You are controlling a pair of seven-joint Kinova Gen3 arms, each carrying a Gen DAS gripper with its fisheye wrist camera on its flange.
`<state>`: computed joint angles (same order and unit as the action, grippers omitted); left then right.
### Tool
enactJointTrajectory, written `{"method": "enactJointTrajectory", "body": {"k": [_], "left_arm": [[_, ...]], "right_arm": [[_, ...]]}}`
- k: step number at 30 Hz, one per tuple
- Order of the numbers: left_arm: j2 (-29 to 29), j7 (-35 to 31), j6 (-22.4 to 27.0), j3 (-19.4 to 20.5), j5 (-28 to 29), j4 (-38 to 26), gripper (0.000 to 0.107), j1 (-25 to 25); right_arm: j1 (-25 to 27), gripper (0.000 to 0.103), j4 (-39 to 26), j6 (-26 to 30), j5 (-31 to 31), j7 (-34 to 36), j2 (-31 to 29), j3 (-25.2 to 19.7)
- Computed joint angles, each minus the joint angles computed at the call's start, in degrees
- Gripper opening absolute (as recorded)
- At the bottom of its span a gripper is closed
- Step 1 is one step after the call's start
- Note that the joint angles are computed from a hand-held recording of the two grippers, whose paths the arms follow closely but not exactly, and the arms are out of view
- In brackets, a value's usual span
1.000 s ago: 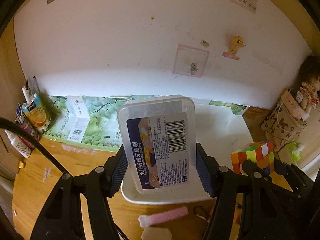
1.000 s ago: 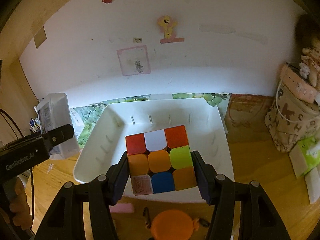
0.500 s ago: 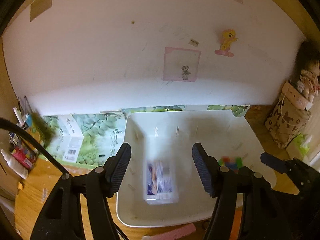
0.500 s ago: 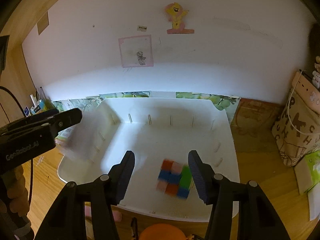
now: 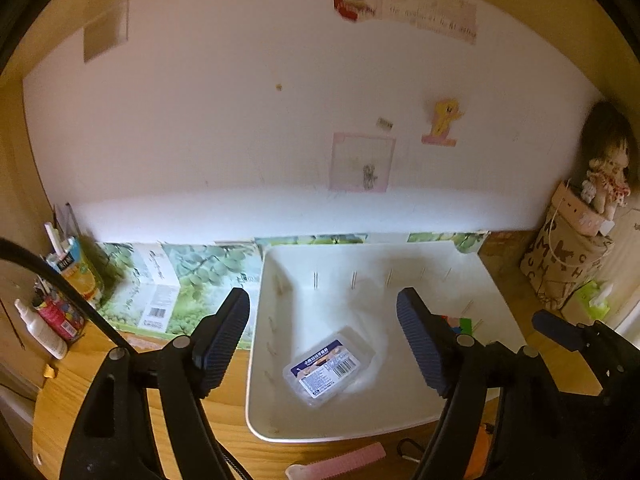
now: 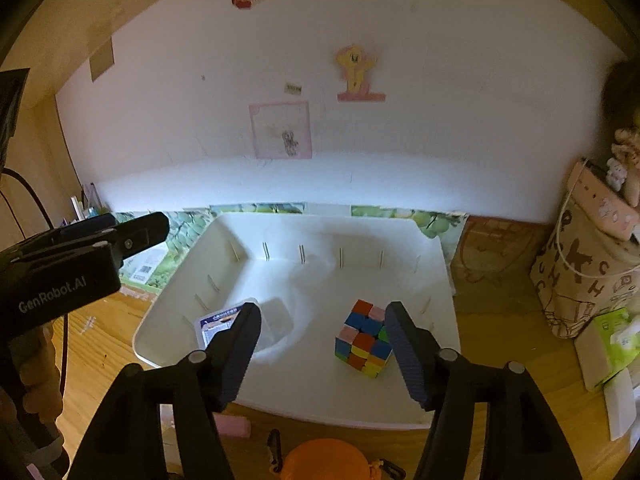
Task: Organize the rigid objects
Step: 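Release the clear box and the cube into the bin, withdraw both grippers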
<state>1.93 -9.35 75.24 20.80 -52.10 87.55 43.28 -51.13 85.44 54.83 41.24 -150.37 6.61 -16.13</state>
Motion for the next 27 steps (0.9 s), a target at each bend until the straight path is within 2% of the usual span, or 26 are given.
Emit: {"method": "enactJointTrajectory", "body": {"k": [5,10,16,27], "left_arm": [[-1.3,1.2,3.0,1.9,-2.6,-0.6,0.082,1.7],[-2.7,2.0,6.4,4.7,-5.0,-0.7,0.082,3.2],[-4.6,5.4,9.1,7.8,-5.2,-0.1,0.083,4.3],[-9.7,13.9,14.3,14.6,-1.2,3.8,0.083,2.3]], "right_arm": [[-1.9,0.071,0.0,2.9,3.9,-2.7,-1.7,-1.5],[-4.3,0.079,0.7,6.6,9.7,-6.9,-3.5,-4.2],[-7.3,0.08,1.2,12.6,15.4,-11.3,-4.7,-8.1],[-12.0,0.081,2.9,18.1,14.3,-22.9,-6.0,-13.6]]}}
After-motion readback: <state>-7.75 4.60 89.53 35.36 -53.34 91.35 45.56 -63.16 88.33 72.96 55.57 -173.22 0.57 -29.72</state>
